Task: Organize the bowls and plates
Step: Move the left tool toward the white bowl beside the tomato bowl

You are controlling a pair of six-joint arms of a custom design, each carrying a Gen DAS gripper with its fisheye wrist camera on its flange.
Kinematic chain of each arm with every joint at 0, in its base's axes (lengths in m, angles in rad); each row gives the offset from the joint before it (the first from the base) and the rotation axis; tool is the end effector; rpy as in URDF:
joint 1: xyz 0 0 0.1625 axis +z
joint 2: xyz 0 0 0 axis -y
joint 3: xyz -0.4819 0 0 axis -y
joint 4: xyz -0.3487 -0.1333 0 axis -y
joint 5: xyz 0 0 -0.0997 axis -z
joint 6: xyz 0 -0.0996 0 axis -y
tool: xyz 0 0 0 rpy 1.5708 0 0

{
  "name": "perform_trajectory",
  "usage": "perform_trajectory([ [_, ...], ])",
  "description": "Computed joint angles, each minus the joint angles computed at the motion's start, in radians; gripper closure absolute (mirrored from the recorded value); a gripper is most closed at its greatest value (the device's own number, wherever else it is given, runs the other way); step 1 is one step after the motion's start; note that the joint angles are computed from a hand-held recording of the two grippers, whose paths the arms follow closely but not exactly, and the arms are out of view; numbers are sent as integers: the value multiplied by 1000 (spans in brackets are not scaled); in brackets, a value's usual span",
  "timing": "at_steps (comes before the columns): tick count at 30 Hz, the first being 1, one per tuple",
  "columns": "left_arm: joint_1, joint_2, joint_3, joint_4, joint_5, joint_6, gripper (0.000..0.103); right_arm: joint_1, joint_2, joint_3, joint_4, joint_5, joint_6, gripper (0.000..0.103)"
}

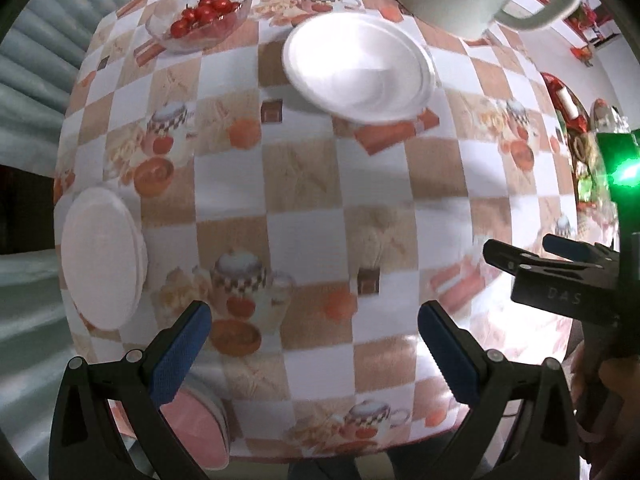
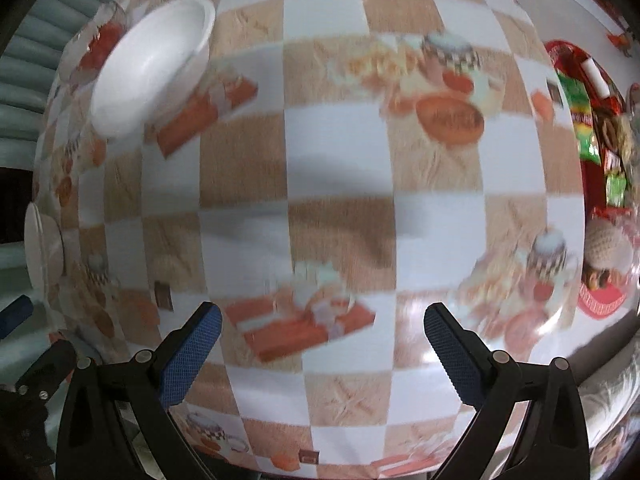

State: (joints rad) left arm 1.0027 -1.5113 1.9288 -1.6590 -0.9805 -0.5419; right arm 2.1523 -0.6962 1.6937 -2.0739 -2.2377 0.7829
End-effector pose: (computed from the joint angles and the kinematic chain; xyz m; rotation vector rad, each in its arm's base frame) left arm -0.0642 -0.4514 0.3916 0.1573 2.4709 -0.0470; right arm 0.3947 -0.4700 0.0624 -0.0315 -2.3349 0.0524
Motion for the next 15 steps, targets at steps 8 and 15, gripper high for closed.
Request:
perform_trajectory([
  [8, 55, 108, -90, -88, 71, 14, 0, -43, 73, -221, 41, -38, -148, 1],
  [15, 93, 193, -173, -161, 137, 40, 0, -53, 141, -378, 57, -49, -212, 1],
])
